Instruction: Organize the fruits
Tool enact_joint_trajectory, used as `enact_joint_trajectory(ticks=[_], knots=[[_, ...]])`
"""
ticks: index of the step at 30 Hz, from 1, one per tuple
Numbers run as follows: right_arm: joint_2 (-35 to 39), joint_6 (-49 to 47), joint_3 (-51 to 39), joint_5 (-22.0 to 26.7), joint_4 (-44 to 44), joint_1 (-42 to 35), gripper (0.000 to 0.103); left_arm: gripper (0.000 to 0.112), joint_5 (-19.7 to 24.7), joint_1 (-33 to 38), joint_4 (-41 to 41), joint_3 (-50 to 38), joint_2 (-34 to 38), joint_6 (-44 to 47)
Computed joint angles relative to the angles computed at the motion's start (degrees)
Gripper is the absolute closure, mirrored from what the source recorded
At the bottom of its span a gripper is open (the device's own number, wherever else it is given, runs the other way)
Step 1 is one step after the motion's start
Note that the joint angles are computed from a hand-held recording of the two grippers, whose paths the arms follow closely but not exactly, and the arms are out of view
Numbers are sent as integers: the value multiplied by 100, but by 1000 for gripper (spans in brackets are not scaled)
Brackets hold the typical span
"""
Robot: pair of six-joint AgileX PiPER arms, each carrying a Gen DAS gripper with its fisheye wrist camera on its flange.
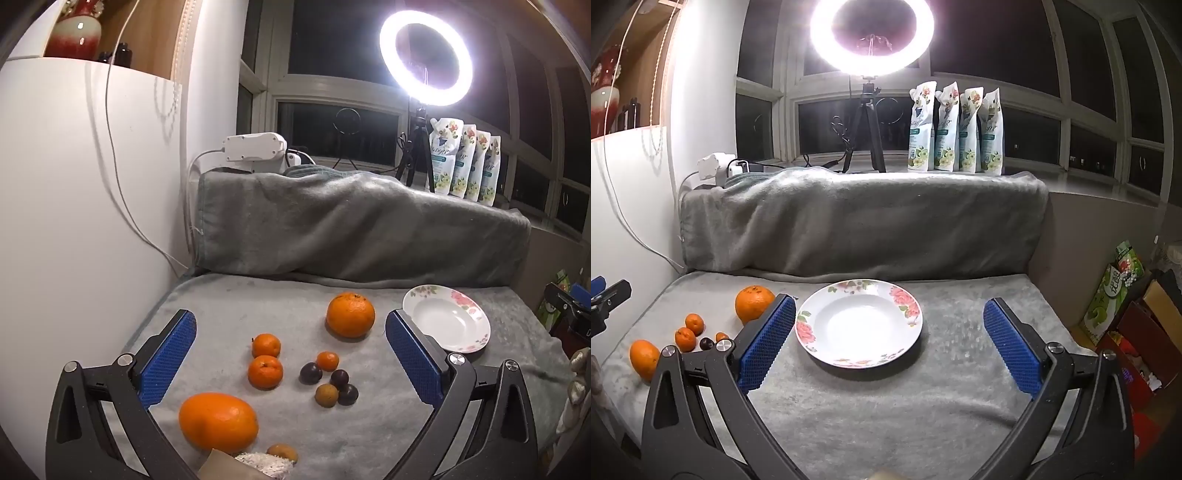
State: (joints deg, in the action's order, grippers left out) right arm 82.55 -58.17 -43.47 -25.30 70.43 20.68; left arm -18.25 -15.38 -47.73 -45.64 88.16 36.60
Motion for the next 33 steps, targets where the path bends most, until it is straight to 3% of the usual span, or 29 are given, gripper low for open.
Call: enact_joint_trajectory(ticks=[33], knots=[[45, -48, -15, 20, 99, 48, 0, 10, -23, -12, -198, -46, 30, 213]])
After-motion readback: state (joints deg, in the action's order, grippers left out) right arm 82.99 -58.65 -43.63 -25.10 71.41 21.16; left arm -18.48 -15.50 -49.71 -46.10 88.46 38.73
